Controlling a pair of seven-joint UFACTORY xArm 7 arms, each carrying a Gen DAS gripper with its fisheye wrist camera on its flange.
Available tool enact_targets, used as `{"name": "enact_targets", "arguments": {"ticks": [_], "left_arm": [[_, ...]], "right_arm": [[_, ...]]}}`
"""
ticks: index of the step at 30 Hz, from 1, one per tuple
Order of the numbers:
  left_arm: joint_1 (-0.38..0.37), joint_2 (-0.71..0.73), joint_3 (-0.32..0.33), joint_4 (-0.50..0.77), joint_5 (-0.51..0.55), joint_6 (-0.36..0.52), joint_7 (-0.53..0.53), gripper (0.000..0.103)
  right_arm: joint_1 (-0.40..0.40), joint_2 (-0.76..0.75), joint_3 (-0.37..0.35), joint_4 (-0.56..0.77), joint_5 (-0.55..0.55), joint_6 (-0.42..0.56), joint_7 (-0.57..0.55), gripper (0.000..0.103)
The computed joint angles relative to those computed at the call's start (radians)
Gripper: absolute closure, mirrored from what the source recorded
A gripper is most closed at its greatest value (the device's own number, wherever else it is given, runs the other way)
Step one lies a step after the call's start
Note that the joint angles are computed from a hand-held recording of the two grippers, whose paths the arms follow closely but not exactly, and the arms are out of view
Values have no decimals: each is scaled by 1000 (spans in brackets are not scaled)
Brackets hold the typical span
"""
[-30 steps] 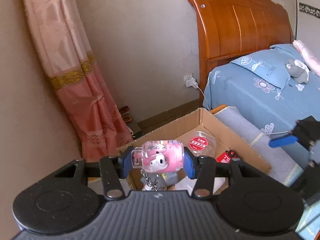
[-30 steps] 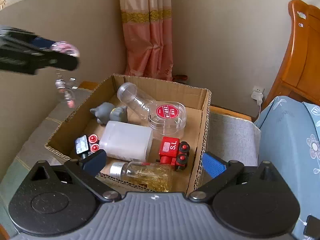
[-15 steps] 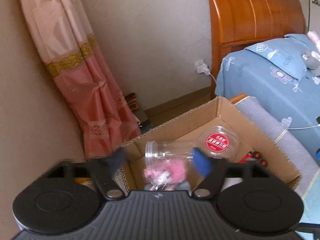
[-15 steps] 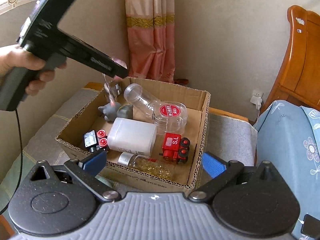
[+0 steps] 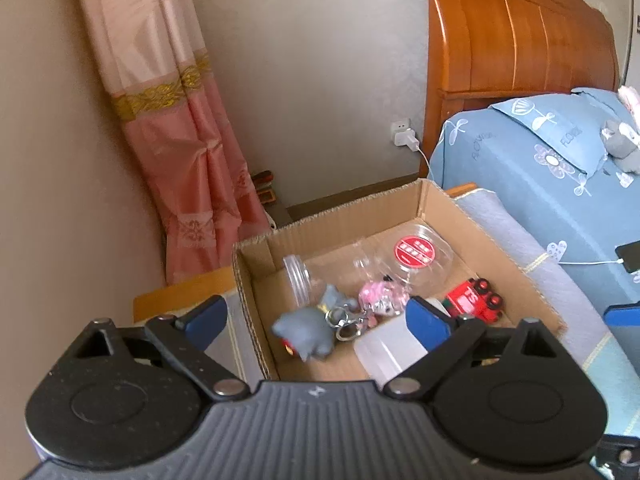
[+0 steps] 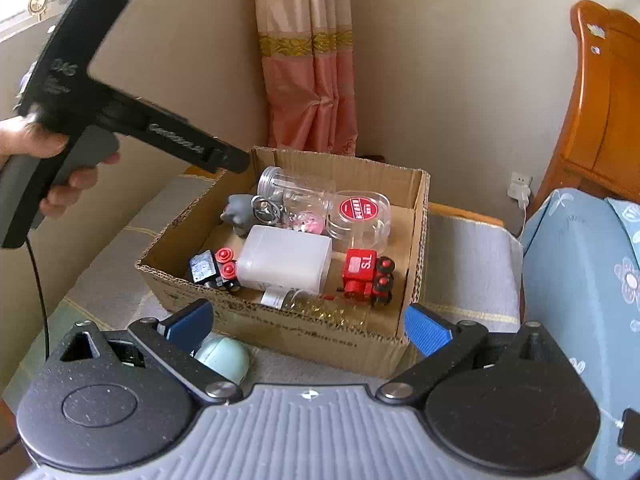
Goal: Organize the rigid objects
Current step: 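Open both grippers to drop keychain toy and capsule bottle into the box, then withdraw both grippers from the box toward the correction tape and blue case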
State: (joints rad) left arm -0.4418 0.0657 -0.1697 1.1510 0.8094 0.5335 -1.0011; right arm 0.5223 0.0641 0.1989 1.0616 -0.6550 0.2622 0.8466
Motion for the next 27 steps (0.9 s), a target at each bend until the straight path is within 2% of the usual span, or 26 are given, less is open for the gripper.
{"name": "enact_targets", "arguments": {"ticks": [7, 10, 14, 16, 20, 23, 27], "left_arm": [[-10, -92, -45, -85, 54, 47, -126, 5], [-10, -126, -75, -124, 65, 54, -175, 3], [-14, -170, -117, -171, 69, 81, -248, 3], [-22, -192, -144, -194, 66, 111, -281, 3], [-43, -222, -194, -222, 79, 194, -349, 3], [-55, -251, -217, -262, 85, 217, -404, 3], [-49, -298, -243, -335, 126, 219, -529, 3]], "right_arm": [[9, -30, 7, -43, -161, 16, 208, 0], [-1, -43, 16, -75, -188, -11, 274, 0], [-4, -50, 29, -91, -328, 24, 452, 0], [-6, -50, 34, -104, -349, 26, 504, 0], [-4, -37, 38, -125, -373, 16, 591, 0], [6, -21, 37, -126, -390, 20, 635, 0], [34, 0, 33, -107, -476, 53, 695, 0]]}}
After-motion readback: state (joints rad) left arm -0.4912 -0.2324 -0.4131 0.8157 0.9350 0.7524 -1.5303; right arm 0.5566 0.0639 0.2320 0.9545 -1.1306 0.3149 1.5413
